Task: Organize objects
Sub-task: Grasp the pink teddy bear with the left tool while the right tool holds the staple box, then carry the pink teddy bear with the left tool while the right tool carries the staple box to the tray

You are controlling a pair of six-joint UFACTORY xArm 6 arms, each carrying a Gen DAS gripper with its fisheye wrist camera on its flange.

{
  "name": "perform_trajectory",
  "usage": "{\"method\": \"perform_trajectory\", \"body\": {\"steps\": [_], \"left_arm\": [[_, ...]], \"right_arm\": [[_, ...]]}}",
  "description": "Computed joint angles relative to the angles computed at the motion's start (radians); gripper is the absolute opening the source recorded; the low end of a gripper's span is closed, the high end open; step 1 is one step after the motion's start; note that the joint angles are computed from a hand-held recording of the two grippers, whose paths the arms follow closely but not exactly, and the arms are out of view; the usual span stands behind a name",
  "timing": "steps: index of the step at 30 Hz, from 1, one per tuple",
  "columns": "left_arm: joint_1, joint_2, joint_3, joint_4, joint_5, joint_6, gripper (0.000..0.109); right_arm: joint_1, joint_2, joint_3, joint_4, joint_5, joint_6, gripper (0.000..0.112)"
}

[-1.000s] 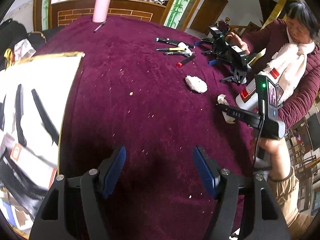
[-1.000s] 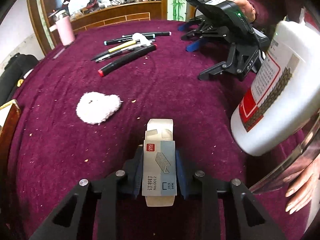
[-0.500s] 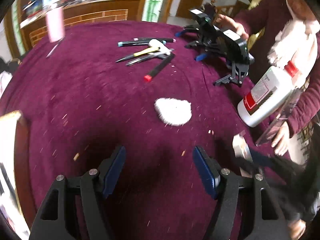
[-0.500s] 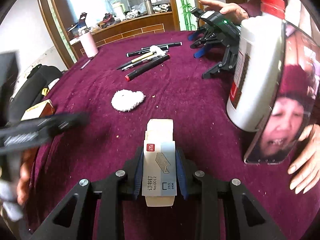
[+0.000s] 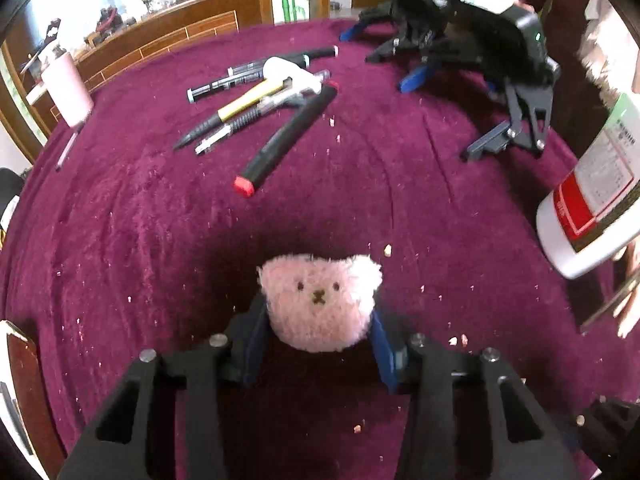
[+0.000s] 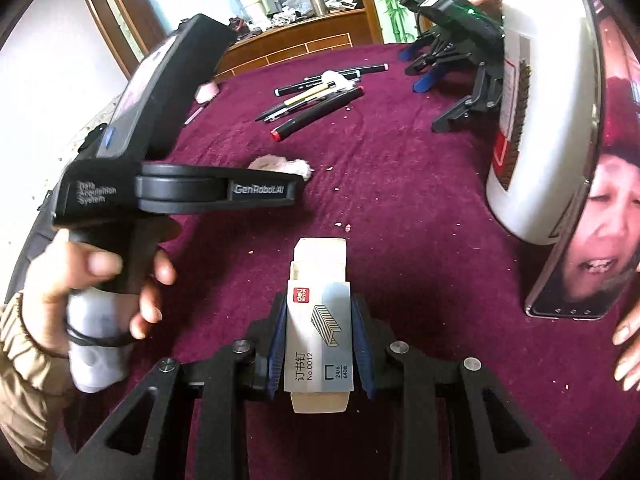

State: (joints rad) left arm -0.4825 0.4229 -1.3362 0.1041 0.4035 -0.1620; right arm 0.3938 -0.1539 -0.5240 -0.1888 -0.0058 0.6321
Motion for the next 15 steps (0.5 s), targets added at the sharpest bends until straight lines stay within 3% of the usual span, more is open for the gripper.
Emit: {"method": "perform_trajectory", "body": {"steps": [5, 10, 15], "left_arm": [[0.004, -0.011, 0.030, -0.023, -0.044, -0.007, 0.037], [0.004, -0.059, 0.088, -0.141, -0.084, 0.063, 0.037], [0.004, -0.138, 0.170, -0.202, -0.121, 0.106, 0.037]], "right_arm": [[0.035, 0.010, 0.005, 0.244, -0.029, -0.208, 0.032], [0.086, 0.029, -0.014, 0.554, -0.040, -0.475, 0.032], [0.104, 0.035, -0.023, 0.651, -0.043, -0.557, 0.032]]}}
